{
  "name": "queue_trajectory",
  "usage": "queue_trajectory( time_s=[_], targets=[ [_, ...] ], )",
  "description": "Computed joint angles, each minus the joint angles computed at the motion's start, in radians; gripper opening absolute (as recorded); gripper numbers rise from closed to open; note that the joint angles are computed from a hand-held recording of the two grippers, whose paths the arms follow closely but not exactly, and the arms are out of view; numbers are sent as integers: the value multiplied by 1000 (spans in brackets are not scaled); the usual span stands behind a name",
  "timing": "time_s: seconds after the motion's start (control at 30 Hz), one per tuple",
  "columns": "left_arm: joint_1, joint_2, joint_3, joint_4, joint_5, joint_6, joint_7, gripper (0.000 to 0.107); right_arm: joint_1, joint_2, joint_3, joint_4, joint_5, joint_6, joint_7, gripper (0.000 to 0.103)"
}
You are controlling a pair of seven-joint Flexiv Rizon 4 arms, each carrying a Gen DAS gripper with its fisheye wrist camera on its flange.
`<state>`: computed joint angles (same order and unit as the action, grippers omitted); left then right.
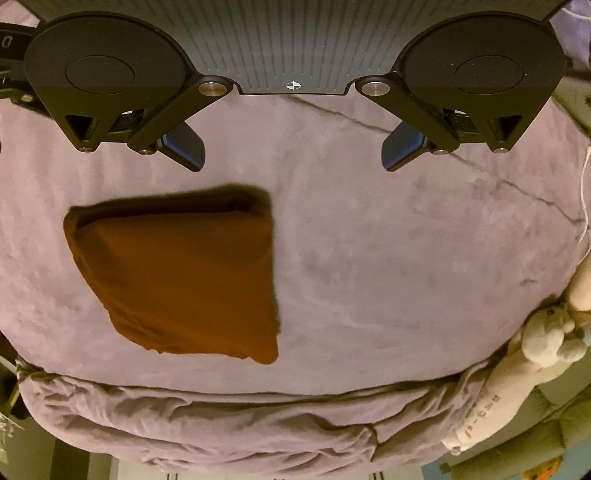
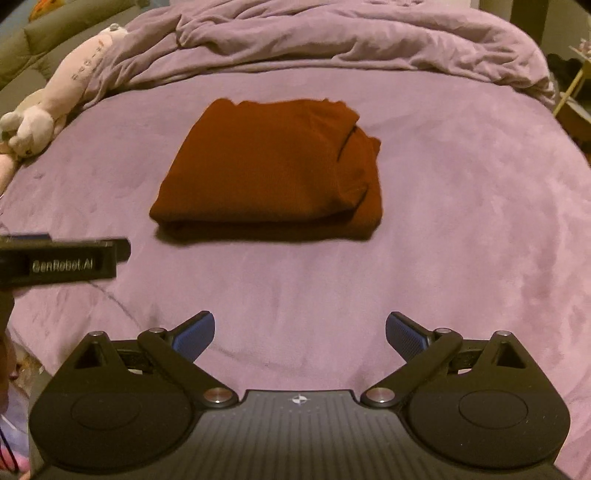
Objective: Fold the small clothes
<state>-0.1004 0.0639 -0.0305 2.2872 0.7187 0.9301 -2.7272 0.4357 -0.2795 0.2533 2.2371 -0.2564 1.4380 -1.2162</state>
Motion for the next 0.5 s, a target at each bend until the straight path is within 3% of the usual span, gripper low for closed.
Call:
queue_trajectory(
  time_s=[0.13, 0.33, 0.5],
  targets=[
    [-5, 2, -8, -16, -7, -31, 13, 103, 62, 20, -79, -1, -116, -38, 81, 99],
    [-6, 3, -9, -29, -17, -47, 15, 103, 18, 9, -19, -61, -56, -113, 50, 99],
    [-2, 2, -1, -30, -43, -38, 25, 103, 31, 5, -37, -73, -80, -133, 78, 99]
  ],
)
